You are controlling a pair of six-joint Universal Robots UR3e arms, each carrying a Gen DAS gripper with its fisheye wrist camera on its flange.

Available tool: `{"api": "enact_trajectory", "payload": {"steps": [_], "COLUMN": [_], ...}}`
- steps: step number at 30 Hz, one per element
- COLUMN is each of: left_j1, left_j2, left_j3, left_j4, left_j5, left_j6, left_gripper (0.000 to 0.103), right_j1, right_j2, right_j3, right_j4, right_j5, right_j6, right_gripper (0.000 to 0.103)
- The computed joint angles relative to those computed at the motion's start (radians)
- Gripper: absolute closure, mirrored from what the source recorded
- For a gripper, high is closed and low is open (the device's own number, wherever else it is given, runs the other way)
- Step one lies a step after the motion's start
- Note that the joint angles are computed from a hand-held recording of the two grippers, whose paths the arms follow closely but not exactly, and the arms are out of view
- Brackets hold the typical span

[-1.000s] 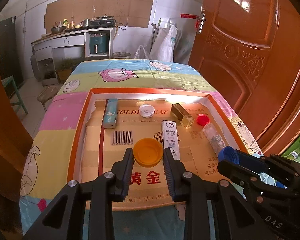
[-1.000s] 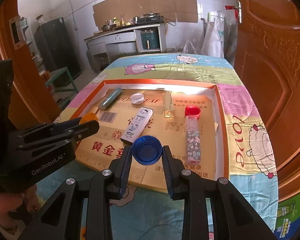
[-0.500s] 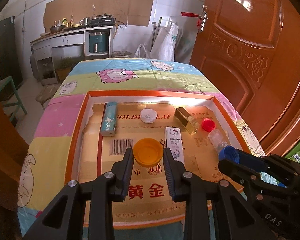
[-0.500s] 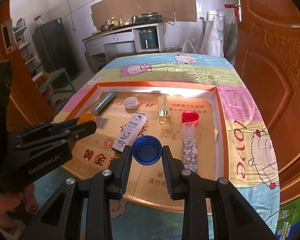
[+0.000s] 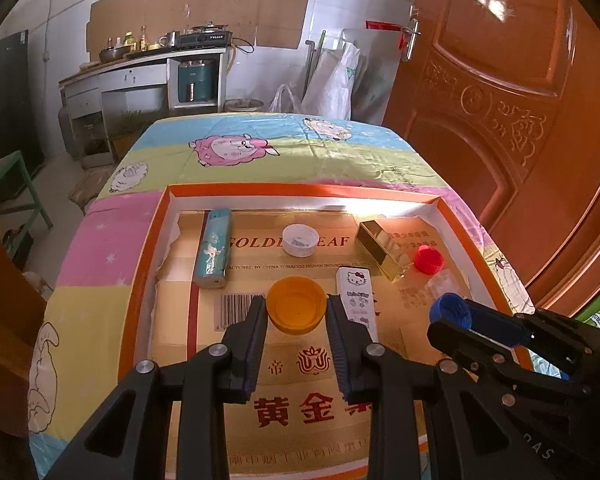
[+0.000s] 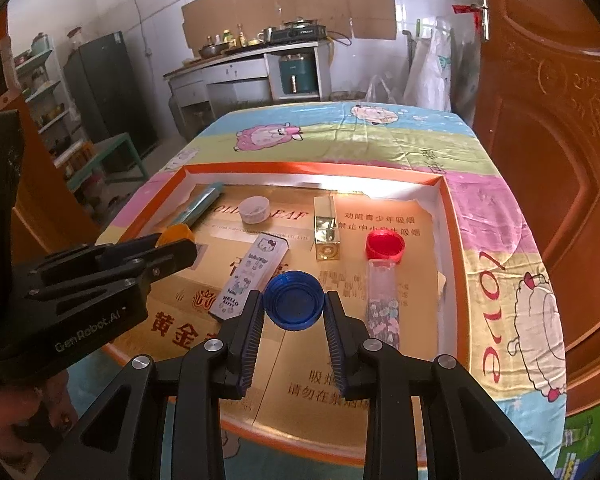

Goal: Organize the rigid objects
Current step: 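Lower the orange and blue caps over the lid beside the other items, then set the blue cap in the lid and open the right tool while the left tool releases the orange cap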

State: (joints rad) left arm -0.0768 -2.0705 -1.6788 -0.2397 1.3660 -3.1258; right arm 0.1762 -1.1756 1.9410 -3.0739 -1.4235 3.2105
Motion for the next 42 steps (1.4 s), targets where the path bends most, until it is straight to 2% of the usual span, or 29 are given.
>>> {"api": "enact_trajectory", "payload": {"steps": [15,42], "left_j1": [-0.012,-0.013], "left_j2": [-0.072,-0.144], "left_j3": [0.107,0.182], "left_j4": [-0.051,-0.101], "left_j5": [0.02,0.018], "left_j6": [0.002,0.01], "left_gripper": [0.073,0.073], "right_j1": [-0.001,0.011], "right_j2": [0.106,0.189], "right_j3": [-0.137,-0.228], "right_j4": [0.045,0.116], "right_j5": [-0.002,-0.033], "right_j6": [-0.01,-0.017], "right_gripper": [0.072,0.072]}}
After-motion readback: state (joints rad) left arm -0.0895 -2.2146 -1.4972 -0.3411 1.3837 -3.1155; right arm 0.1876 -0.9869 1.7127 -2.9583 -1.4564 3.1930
